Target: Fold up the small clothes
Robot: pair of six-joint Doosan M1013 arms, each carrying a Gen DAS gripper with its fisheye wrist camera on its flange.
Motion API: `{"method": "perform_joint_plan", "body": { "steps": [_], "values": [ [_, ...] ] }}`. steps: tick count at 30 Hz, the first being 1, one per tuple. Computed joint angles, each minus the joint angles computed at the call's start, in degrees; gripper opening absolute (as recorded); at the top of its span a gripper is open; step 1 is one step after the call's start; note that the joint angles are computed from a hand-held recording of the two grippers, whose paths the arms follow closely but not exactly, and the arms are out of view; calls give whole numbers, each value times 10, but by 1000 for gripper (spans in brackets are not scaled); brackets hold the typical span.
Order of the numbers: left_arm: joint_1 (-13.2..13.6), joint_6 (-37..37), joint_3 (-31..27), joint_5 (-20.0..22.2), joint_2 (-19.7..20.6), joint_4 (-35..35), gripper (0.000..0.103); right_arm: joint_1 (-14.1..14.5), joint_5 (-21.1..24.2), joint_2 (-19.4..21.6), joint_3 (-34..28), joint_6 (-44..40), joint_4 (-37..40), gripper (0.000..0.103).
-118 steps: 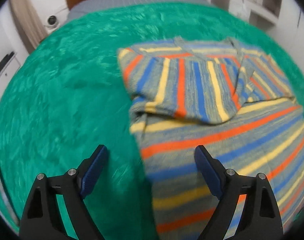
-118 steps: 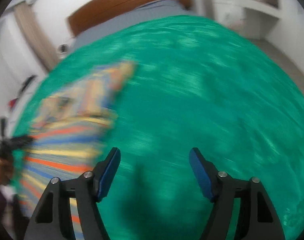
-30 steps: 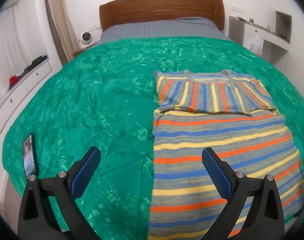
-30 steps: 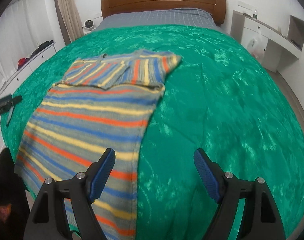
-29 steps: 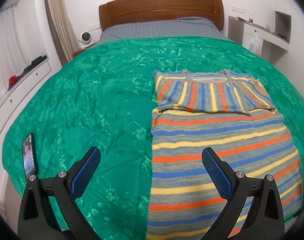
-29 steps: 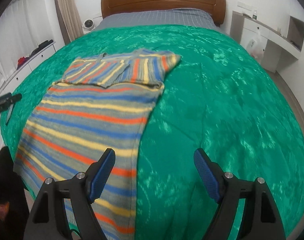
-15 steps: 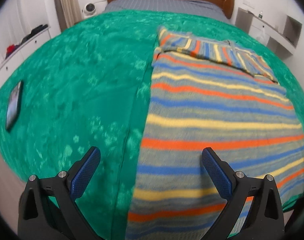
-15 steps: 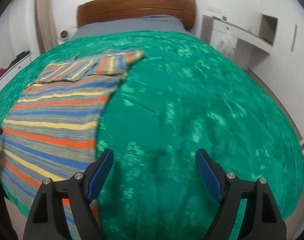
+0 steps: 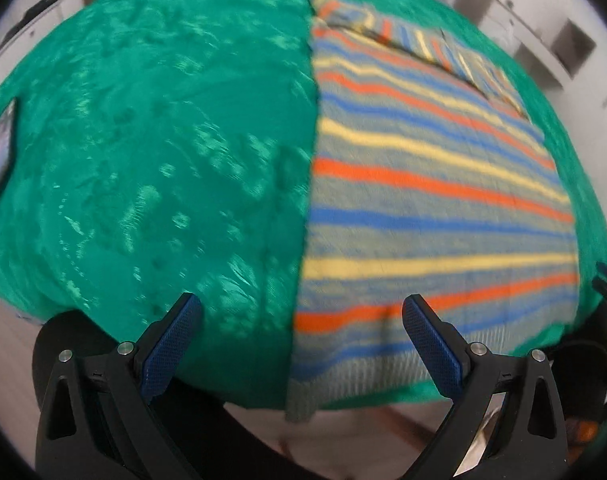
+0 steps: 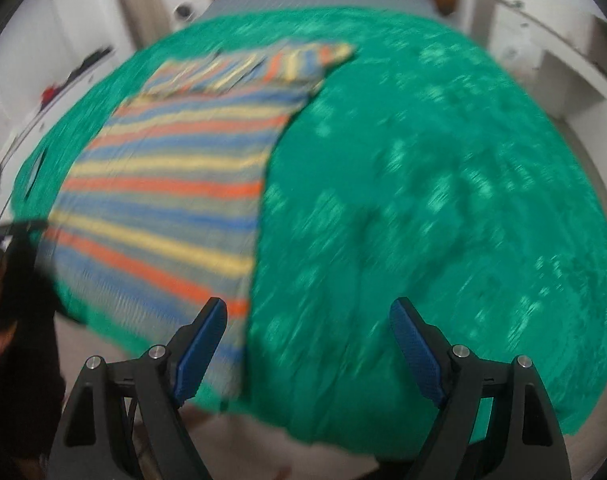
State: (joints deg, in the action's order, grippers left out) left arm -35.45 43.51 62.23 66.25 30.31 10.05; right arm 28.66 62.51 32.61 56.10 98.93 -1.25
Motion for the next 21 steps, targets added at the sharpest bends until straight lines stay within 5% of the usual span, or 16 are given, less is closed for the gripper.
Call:
{"method": "perform_joint_plan", "body": {
  "steps": [5,10,21],
  "values": [
    [-10,-4,-22,21,15,30,101,14,-24,-13,23,26,-58,83],
    [-5,-18,-21,19,17,21,101,4,-69,-28,45,88,-39,83],
    [2,-30,-3,5,7,3,101,0,-68,-23,41,102,-25,83]
  ]
}}
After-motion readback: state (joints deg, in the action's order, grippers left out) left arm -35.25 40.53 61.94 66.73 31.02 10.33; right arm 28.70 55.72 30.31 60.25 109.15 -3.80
